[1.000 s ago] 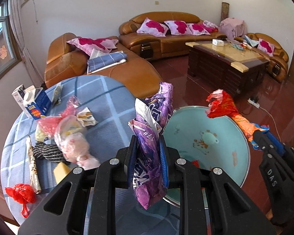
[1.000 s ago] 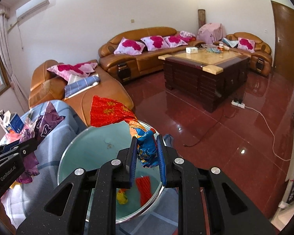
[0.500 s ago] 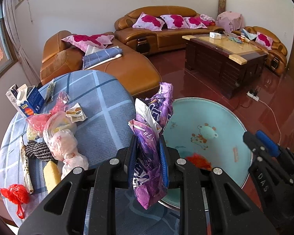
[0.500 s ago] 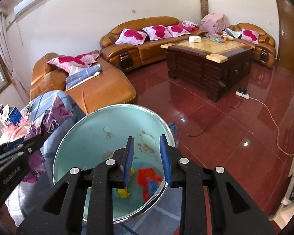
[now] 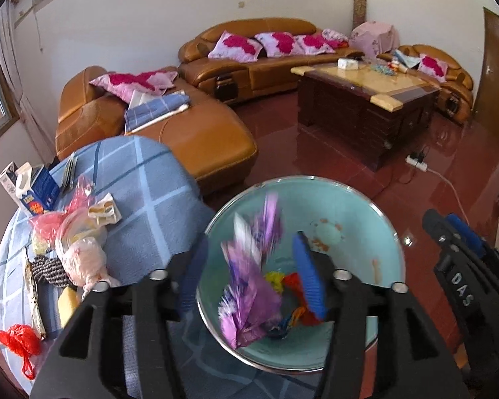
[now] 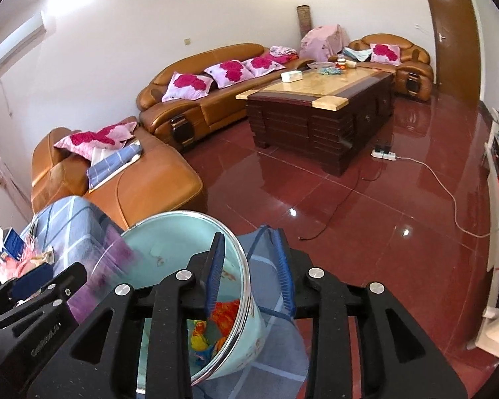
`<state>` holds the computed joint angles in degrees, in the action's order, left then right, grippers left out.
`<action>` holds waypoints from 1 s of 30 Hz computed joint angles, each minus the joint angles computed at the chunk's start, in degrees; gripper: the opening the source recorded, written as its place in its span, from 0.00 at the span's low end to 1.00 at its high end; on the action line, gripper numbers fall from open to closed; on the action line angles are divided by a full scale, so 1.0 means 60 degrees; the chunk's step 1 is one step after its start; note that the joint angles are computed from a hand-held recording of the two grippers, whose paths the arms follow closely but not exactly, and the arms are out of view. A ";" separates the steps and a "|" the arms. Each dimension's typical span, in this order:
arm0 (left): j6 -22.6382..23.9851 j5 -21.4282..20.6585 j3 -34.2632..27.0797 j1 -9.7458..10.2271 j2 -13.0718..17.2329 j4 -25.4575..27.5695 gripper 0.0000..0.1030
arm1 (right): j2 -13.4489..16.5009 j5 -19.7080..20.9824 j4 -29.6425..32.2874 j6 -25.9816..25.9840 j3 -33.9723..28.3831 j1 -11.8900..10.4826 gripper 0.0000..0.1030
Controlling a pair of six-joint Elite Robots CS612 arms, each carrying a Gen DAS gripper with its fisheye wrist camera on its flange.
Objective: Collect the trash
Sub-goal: 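Move both wrappers over the teal bucket and release them inside, then grasp the red plastic bag with the left tool while the right tool grasps the clear bag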
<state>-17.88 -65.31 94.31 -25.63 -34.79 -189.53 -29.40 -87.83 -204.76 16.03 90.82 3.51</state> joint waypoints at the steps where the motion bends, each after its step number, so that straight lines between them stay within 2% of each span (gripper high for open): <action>1: 0.0027 0.0026 0.0022 -0.0013 -0.0018 -0.0072 0.58 | -0.0008 0.0004 -0.0040 0.0023 0.0013 -0.0002 0.31; 3: -0.0006 0.0174 0.0055 -0.0043 -0.0052 -0.0117 0.67 | -0.0020 0.0006 -0.0150 0.0027 0.0059 -0.0007 0.33; 8: -0.0201 0.0532 0.0168 -0.0049 -0.0152 -0.0112 0.74 | -0.0029 -0.0048 -0.0344 0.0095 0.0066 0.0004 0.46; 11: -0.0323 0.0641 0.0268 -0.0023 -0.0223 -0.0111 0.76 | -0.0037 -0.0139 -0.0511 -0.0167 0.0112 0.0050 0.64; 13: -0.0428 0.0886 0.0352 -0.0024 -0.0273 -0.0128 0.79 | -0.0011 -0.0538 -0.0766 -0.0401 0.0104 0.0176 0.77; 16: -0.0490 0.1031 0.0530 -0.0008 -0.0354 -0.0263 0.81 | 0.0077 -0.1248 -0.1449 -0.0564 0.0116 0.0355 0.87; 19: -0.0615 0.1243 0.0718 0.0030 -0.0445 -0.0320 0.82 | 0.0129 -0.1494 -0.1884 -0.0385 0.0134 0.0385 0.90; 22: -0.0864 0.1578 0.0931 0.0055 -0.0533 -0.0287 0.87 | 0.0043 -0.1335 -0.1384 -0.0345 0.0152 0.0336 0.90; 26: -0.1106 0.1680 0.1207 0.0140 -0.0634 -0.0241 0.87 | -0.0051 -0.0926 -0.0769 -0.0814 0.0149 0.0355 0.90; 30: -0.1438 0.1627 0.1521 0.0277 -0.0753 -0.0264 0.87 | -0.0115 -0.0836 -0.0611 -0.1419 0.0191 0.0499 0.90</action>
